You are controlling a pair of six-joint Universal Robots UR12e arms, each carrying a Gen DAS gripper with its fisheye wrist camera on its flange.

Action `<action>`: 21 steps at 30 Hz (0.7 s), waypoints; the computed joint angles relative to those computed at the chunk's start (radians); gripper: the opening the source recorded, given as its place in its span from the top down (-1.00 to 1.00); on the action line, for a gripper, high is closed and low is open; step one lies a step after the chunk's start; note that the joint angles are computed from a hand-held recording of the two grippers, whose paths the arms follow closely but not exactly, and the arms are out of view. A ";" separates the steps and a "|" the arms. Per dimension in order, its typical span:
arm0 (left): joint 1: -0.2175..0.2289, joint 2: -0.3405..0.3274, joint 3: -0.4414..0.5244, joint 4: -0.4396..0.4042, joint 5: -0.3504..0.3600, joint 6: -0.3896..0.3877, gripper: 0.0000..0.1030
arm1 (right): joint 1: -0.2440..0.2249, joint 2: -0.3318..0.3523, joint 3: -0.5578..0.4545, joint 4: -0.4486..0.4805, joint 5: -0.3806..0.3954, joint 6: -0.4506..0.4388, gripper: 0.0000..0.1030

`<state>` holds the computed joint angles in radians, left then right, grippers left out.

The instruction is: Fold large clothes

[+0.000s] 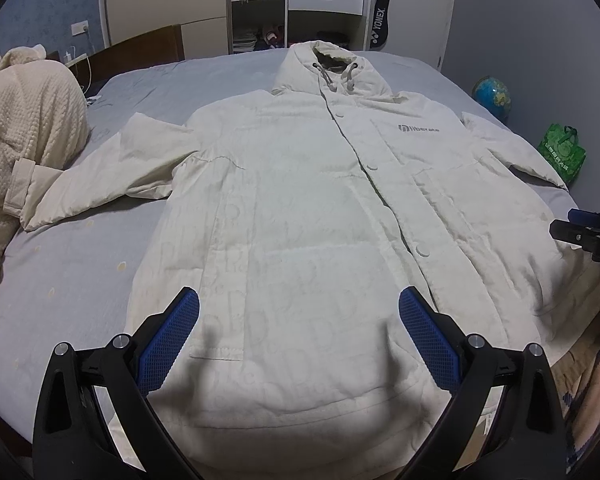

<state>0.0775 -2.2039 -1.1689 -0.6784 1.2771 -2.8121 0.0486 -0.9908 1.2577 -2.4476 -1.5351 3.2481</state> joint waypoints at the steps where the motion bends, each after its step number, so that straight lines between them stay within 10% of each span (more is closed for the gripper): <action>1: -0.001 -0.001 0.001 0.000 0.002 0.001 -0.87 | 0.000 0.001 -0.001 0.001 0.000 0.000 -0.87; 21: -0.002 -0.004 0.004 -0.002 0.006 0.004 -0.87 | -0.001 0.002 -0.003 0.006 0.001 -0.002 -0.87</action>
